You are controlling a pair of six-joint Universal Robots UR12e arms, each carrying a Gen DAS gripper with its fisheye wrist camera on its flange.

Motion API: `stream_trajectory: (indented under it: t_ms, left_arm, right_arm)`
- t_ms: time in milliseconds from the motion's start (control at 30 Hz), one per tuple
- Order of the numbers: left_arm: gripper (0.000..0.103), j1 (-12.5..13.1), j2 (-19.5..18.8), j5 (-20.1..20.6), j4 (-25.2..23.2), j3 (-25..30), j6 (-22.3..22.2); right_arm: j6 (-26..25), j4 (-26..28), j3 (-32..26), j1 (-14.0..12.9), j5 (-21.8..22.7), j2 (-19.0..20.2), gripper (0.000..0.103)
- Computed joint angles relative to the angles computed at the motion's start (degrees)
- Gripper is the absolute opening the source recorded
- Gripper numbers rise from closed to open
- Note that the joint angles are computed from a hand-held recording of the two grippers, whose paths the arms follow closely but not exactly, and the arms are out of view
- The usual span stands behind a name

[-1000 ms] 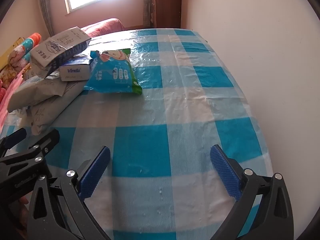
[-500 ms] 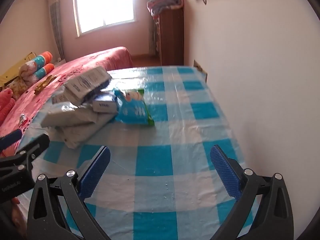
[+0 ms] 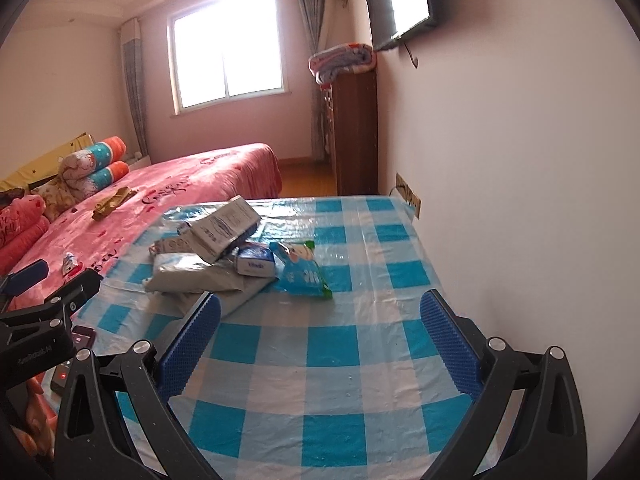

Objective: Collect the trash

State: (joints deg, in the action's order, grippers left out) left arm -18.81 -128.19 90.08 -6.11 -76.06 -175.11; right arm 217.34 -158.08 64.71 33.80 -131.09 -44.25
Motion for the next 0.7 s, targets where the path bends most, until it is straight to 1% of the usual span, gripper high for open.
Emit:
stream_trajectory:
  t_ms: [167, 267, 300, 533, 633, 700]
  left_arm:
    - [0.099, 0.29, 0.98, 0.57, 3.01, -1.55, -0.48]
    - [0.099, 0.26, 1.24, 0.95, 3.90, -1.79, -0.89]
    - [0.099, 0.35, 1.37, 0.86, 4.16, -1.94, -1.07]
    - [0.099, 0.75, 1.84, 0.84, 4.81, -2.66, -1.90]
    - [0.099, 0.76, 1.88, 0.90, 4.74, -2.71, -2.10]
    - [0.099, 0.78, 1.88, 1.14, 4.98, -2.78, -2.04]
  right_arm:
    - [-1.58, -0.49, -0.67, 0.79, -1.53, 0.03, 0.099]
    - [-3.26, -2.75, -0.45, 1.15, -1.88, 0.00, 0.099]
    - [-3.50, -2.69, -0.53, 1.26, -2.12, -0.01, 0.099]
    - [-4.30, -3.45, -0.59, 1.45, -1.85, -0.12, 0.099]
    - [-5.63, -5.37, -0.36, 1.62, -2.15, -0.04, 0.099]
    - [-6.24, -5.63, -0.65, 1.77, -2.77, 0.14, 0.099]
